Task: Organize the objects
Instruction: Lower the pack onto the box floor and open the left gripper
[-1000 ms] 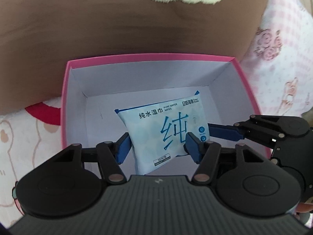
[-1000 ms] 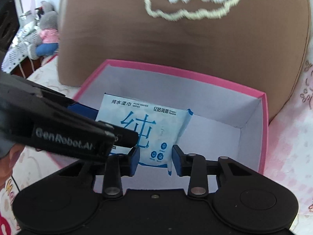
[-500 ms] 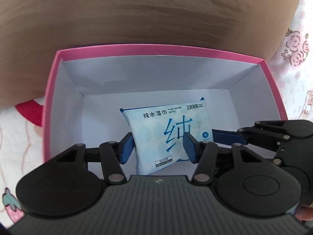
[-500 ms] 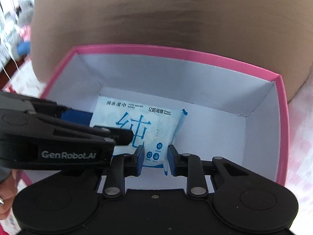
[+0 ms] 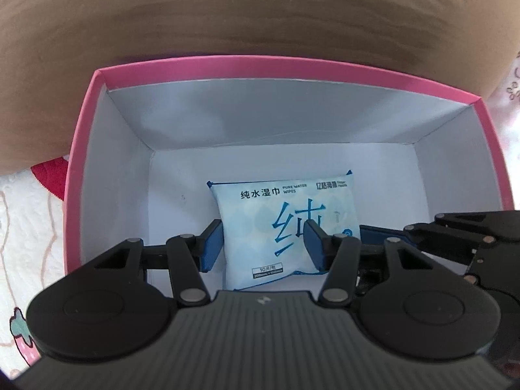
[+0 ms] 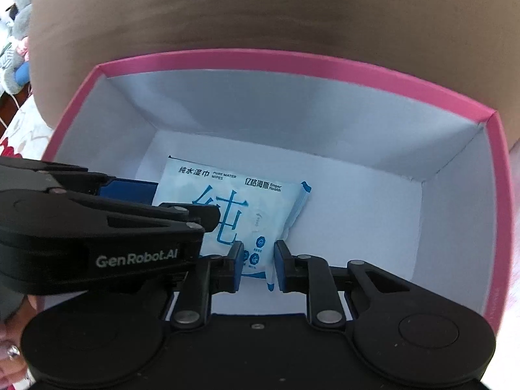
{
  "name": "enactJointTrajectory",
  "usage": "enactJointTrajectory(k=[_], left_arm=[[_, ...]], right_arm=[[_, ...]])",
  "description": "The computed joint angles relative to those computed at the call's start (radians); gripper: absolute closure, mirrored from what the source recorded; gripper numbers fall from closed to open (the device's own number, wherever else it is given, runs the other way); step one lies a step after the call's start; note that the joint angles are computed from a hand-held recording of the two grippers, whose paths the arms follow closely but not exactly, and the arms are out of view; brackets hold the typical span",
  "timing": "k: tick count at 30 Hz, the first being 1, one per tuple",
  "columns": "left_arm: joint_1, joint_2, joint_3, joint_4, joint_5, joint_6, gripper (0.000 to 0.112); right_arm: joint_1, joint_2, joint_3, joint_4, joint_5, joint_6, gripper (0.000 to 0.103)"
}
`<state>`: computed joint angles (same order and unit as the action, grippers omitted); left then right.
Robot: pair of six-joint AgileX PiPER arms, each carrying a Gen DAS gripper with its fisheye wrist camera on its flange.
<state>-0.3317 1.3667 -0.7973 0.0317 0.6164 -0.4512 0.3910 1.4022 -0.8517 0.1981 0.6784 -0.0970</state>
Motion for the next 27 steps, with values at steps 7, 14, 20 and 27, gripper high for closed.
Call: enactJointTrajectory(k=[7, 14, 20, 27], left_arm=[[0.015, 0.022, -0.001, 0.023, -0.032, -0.037, 0.06], [0.033, 0.025, -0.002, 0.004, -0.047, -0.013, 0.048], [0.022, -0.031, 0.001, 0.054, 0.002, -0.023, 0.041], [-0.06, -0.169, -0.024, 0.099, 0.145, -0.011, 0.038]], right_arm=[[0.002, 0.033, -0.034, -0.014, -0.006, 0.007, 0.082], [0.012, 0.063, -0.06, -0.041, -0.008, 0.013, 0.076], [0.048, -0.014, -0.006, -0.151, -0.063, 0.063, 0.072], [0.046, -0.195, 0.056, -0.154, -0.022, 0.02, 0.067]])
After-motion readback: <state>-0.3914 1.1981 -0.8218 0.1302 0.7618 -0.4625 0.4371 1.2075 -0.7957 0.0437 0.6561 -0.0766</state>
